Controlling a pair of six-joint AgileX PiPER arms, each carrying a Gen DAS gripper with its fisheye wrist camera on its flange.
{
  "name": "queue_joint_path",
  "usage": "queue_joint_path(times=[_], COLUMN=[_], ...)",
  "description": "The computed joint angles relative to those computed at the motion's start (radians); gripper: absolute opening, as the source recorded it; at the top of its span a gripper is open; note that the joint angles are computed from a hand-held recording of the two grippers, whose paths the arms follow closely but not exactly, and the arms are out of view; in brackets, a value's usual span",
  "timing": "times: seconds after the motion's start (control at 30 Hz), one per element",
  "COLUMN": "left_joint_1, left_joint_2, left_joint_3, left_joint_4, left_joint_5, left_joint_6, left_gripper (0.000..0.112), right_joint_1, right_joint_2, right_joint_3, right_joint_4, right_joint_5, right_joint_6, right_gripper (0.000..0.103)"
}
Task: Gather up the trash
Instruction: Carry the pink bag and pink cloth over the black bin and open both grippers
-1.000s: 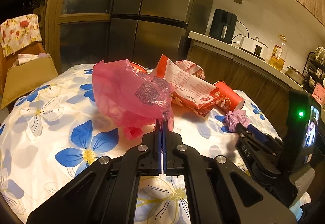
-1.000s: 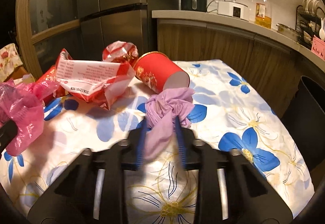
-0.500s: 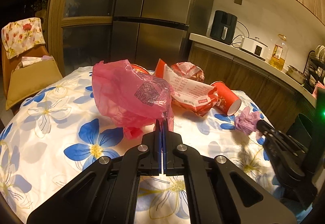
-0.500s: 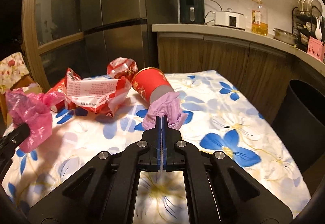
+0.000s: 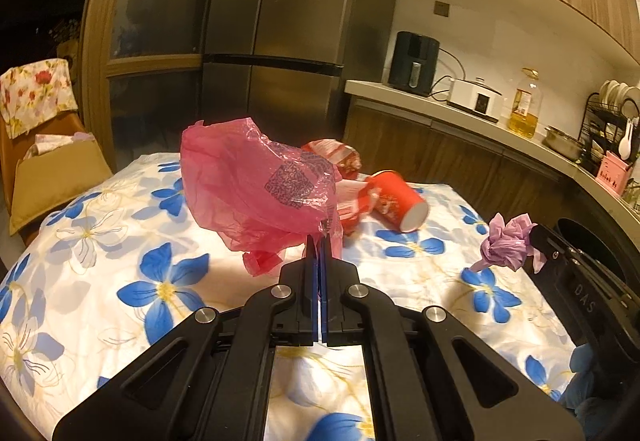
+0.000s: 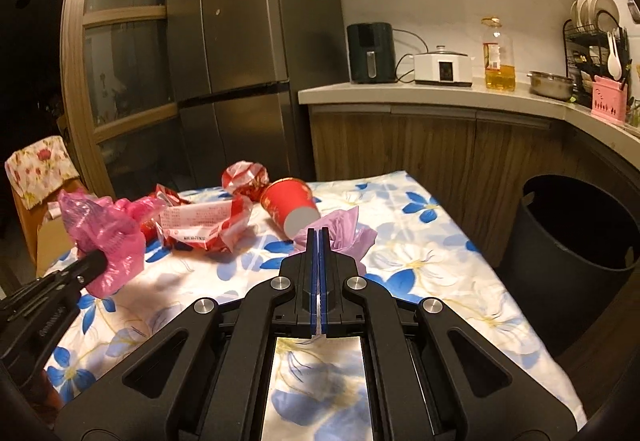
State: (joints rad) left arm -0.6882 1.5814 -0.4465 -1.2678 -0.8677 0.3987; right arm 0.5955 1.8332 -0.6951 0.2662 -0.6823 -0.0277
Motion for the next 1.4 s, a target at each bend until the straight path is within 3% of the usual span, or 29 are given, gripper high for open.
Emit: queue_joint_path(times=[0.33, 1.4], left_joint_1=[-0.101, -0.181], left_joint_2=[0.072, 0.365], left_joint_3=[-0.125, -0.724], left_joint_4=[-0.061, -0.085], left_joint_5=[-0.003, 0.201], left_joint_6=[0.086, 0.509], left_gripper=[0.0, 0.0], right_joint_1=[-0.127, -0.615], right_joint_2=[-0.106, -0.192], right_joint_3=[0.114, 0.132], right_joint_4=[-0.094, -0.373], right_joint_5=[-0.024, -0.022], right_joint_6=[0.051, 0.221], right_gripper=[0.001, 0.001])
